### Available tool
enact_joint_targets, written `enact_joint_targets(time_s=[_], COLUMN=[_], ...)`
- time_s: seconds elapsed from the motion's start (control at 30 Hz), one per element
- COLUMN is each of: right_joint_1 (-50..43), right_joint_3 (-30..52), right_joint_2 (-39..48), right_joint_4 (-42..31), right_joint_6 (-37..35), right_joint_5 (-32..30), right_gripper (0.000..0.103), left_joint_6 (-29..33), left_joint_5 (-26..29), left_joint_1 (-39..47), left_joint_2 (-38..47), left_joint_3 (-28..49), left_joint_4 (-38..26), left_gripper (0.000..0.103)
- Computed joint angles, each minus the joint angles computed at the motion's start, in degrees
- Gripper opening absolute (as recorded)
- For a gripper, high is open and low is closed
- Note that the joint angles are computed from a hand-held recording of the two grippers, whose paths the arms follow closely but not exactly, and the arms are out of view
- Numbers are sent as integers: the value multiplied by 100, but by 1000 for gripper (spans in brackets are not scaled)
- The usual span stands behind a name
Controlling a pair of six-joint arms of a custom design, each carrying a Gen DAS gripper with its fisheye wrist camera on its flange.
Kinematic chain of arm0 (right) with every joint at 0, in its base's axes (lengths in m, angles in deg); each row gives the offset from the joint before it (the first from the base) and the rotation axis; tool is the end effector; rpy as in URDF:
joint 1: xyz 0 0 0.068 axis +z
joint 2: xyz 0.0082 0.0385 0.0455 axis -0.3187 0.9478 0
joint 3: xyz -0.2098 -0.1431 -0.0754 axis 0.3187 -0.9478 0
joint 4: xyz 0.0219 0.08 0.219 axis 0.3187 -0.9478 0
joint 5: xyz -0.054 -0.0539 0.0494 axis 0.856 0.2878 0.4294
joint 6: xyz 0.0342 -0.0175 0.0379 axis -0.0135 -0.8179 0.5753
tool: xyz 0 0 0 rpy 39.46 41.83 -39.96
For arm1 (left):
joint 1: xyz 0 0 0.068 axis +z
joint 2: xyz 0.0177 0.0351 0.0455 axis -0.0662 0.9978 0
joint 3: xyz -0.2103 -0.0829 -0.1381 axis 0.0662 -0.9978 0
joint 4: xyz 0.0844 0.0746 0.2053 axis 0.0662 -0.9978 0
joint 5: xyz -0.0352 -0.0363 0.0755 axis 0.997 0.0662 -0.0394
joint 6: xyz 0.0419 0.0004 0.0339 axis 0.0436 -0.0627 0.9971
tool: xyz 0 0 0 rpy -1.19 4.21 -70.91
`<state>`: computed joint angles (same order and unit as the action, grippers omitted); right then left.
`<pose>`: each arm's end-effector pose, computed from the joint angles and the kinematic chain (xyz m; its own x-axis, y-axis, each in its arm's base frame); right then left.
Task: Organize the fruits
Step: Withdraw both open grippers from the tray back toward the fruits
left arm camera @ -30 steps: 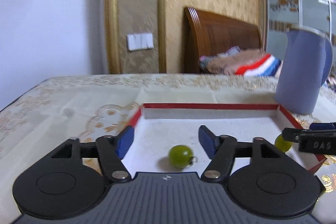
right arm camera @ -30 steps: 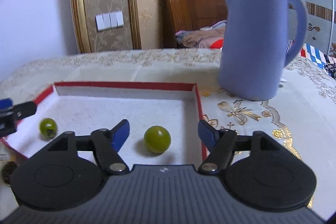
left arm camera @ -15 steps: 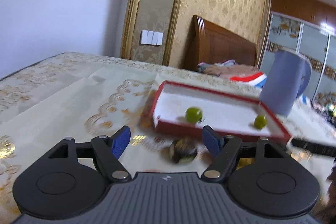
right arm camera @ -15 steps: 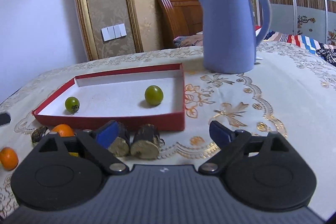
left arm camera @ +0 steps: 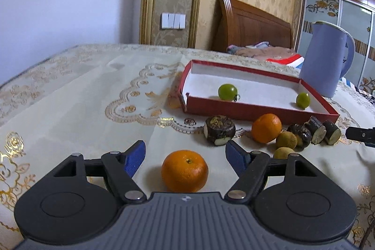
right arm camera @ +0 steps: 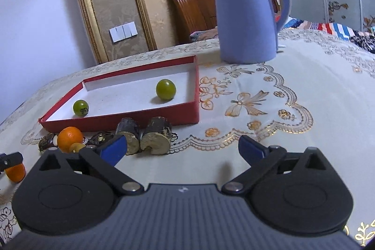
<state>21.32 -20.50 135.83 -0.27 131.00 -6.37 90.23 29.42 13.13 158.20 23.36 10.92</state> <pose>0.2179 0.1500 0.0532 -0.4006 0.3240 -0.8570 0.3131 0.9275 0.2043 0.3262 0.0789 0.0525 -0.4956 0.0851 -0.8644 0.3244 0.9413 -0.0934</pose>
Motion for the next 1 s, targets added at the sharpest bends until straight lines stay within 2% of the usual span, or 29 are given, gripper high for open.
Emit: enact_joint_targets(time_s=[0.23,0.33,0.5,1.0], right_joint_1=[-19,30,-56,-227], right_joint_3=[53,54,103,166], right_joint_2=[-12,-10,-31,-51], right_joint_4=[-165,-206,-362,-571], right_joint_6=[60,114,177,282], right_joint_5=[-6,113,-36,-331], right_gripper=[103,103,103,103], left_joint_6=[-51,60,218,382], left_joint_5=[-98,-309,-517,-640], left_joint_1=[-26,-135,-261,-341], left_joint_2=[74,45,25,-25], left_joint_3=[400,373,389,334], left_joint_4=[-746,-768,-881,-905], left_gripper=[75,77,78,80])
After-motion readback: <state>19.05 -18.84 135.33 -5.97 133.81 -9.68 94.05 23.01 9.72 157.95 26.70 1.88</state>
